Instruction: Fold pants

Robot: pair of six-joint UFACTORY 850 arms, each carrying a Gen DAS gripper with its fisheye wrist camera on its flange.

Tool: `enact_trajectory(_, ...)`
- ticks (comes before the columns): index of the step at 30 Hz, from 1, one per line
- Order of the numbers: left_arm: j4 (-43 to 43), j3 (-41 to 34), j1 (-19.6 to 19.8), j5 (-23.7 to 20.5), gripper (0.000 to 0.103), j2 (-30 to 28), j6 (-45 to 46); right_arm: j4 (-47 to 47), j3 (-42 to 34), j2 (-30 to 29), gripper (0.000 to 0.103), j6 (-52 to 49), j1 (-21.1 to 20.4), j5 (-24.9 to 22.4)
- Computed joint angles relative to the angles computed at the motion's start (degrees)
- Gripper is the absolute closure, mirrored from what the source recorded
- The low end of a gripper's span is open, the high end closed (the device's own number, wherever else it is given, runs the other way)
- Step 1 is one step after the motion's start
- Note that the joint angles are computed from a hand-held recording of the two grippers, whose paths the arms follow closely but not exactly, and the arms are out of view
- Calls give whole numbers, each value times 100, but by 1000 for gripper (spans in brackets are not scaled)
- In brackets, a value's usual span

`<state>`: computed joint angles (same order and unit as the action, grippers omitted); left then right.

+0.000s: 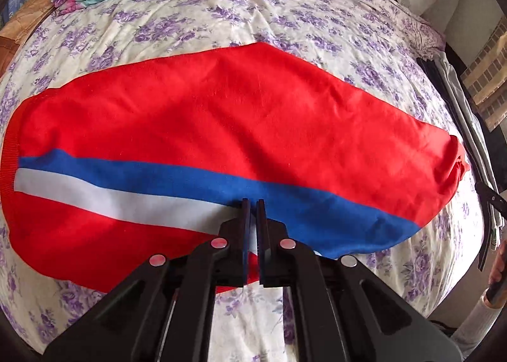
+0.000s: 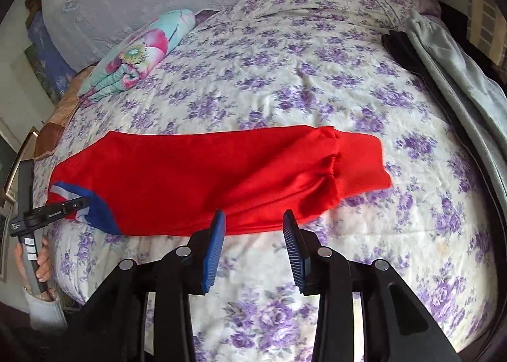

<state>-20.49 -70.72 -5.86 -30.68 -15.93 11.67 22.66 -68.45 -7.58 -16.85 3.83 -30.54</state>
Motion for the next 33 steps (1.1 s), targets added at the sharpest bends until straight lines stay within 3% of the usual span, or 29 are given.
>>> enact_trajectory(5,-1000,250,185,100,101,114,1000,789,-1546,-1175,65,-1309,634,-765)
enact_trajectory(9,-1050,253,194,63,101,122,1053,1048,-3132,-2366,65,-2291,1214,-971)
enact_trajectory(15,-729,183,133,51,101,90,875,-1,-5483,-4084,66,-2086,1766,-1874)
enact_trajectory(20,-1311,144,287,-160,101,35,1464,-7,-6773,-5009,66,-1813,1712,-2731)
enact_trajectory(21,-1401,136,312,-200,101,25,1554,23,-6963,-5148,67,-1756,1703,-2844)
enact_trajectory(22,-1466,129,328,-223,101,11,1619,193,-7091,-5253,93,-1795,1683,-2974)
enact_trajectory(23,-1510,126,341,-243,101,6,1649,291,-6995,-5215,100,-1844,1678,-2923)
enact_trajectory(26,-1494,107,330,-228,101,-9,1577,-147,-6702,-4999,100,-1649,1829,-2396)
enact_trajectory(30,-1283,28,256,-158,101,-83,1332,-745,-7404,-5502,100,-1166,1964,-2570)
enact_trajectory(33,-1176,30,212,-87,101,-100,1182,-802,-6870,-5245,96,-1356,2001,-2169)
